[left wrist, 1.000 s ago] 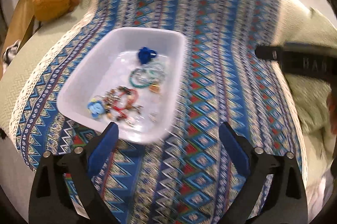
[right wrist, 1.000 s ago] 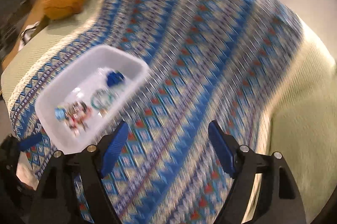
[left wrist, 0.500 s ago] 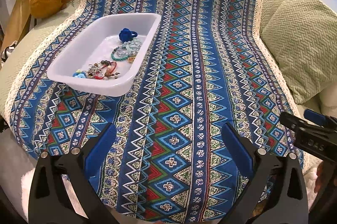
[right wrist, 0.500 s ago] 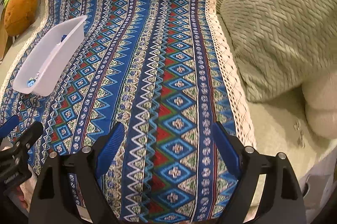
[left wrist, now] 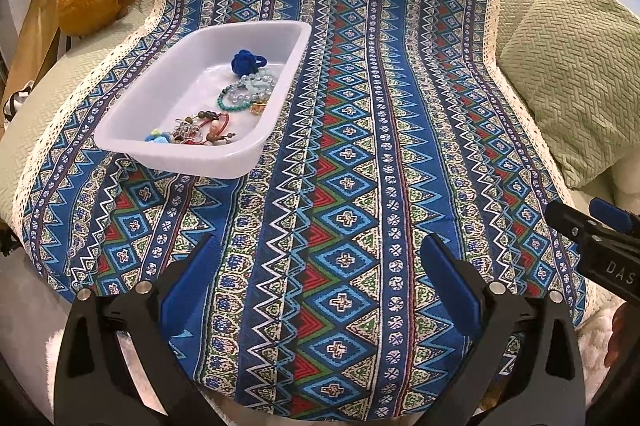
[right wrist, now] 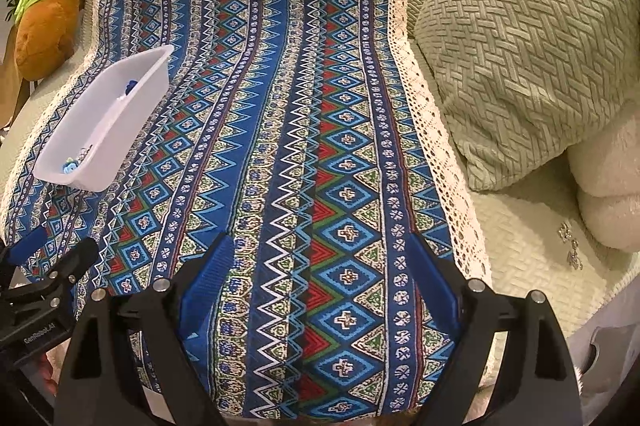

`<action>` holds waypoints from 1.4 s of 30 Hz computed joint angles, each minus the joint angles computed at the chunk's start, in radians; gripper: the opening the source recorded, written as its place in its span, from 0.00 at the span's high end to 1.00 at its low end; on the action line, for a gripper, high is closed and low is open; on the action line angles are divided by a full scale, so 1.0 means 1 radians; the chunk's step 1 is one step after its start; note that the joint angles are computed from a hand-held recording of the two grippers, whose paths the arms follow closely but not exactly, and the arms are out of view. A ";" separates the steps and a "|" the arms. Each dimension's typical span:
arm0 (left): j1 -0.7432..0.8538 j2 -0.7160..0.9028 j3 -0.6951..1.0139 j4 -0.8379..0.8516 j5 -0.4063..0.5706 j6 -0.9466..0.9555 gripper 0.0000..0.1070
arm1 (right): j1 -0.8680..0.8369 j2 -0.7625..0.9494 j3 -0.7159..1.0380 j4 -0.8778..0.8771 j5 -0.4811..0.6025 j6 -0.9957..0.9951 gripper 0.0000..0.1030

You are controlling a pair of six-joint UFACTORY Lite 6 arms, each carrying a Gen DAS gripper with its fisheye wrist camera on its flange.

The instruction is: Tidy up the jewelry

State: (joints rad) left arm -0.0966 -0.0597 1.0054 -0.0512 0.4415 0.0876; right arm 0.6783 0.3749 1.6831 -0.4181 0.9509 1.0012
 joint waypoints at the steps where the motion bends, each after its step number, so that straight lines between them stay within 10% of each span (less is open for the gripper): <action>1: -0.001 0.001 -0.001 0.007 -0.002 -0.007 0.09 | 0.002 0.004 0.004 -0.004 0.001 0.002 0.17; 42: 0.020 0.054 0.020 0.009 -0.027 0.025 0.09 | 0.026 -0.009 -0.031 -0.049 -0.017 0.051 0.17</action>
